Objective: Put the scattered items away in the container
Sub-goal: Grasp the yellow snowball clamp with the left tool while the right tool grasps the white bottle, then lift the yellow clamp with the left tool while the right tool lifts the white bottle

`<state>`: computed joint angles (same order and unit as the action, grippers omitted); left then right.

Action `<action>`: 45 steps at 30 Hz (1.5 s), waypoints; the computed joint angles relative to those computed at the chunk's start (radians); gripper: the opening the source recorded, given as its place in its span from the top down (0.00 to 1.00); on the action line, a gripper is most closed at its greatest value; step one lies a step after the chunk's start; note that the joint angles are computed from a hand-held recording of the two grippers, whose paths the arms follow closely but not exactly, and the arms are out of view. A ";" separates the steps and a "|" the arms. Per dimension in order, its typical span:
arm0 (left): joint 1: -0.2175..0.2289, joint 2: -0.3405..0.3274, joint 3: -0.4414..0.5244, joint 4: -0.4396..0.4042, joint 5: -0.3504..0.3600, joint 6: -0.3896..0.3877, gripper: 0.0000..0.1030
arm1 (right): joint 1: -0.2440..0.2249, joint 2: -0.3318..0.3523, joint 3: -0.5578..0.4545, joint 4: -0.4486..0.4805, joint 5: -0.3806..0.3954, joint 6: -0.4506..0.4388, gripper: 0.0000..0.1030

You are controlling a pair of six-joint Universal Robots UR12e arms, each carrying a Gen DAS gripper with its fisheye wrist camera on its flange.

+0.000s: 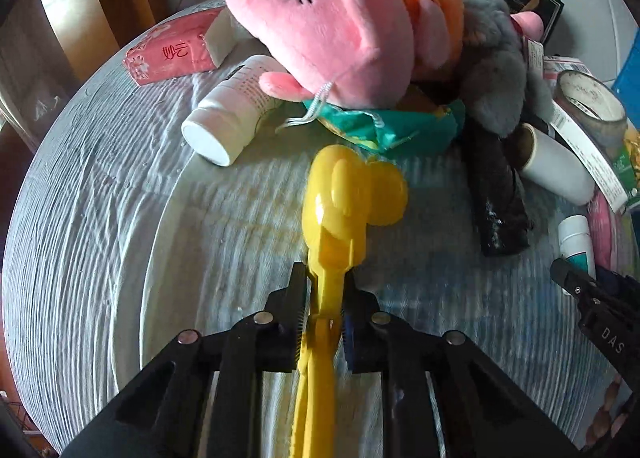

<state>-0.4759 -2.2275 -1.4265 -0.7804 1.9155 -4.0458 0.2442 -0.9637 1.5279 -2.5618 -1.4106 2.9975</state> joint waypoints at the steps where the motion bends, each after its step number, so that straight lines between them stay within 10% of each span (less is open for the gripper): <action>1: -0.007 0.005 -0.013 0.010 0.004 0.003 0.85 | -0.003 -0.009 0.013 0.001 0.023 -0.005 0.61; 14: -0.076 0.050 -0.020 0.012 0.119 -0.011 0.85 | -0.019 -0.126 0.144 -0.078 0.137 -0.091 0.67; 21: -0.079 0.072 -0.064 -0.014 0.062 -0.064 0.85 | -0.042 -0.119 0.148 -0.024 0.154 -0.132 0.66; 25: -0.068 0.074 -0.073 -0.017 0.011 -0.078 0.81 | -0.053 -0.112 0.152 -0.003 0.165 -0.124 0.46; 31: -0.058 0.052 -0.028 -0.051 0.060 -0.057 0.34 | -0.065 -0.115 0.160 -0.009 0.167 -0.127 0.37; 42: -0.008 -0.037 0.077 -0.098 -0.008 0.087 0.34 | -0.054 -0.093 0.151 -0.028 0.166 -0.103 0.37; 45: -0.002 -0.046 0.067 -0.049 -0.015 0.109 0.46 | -0.049 -0.081 0.140 -0.034 0.163 -0.100 0.51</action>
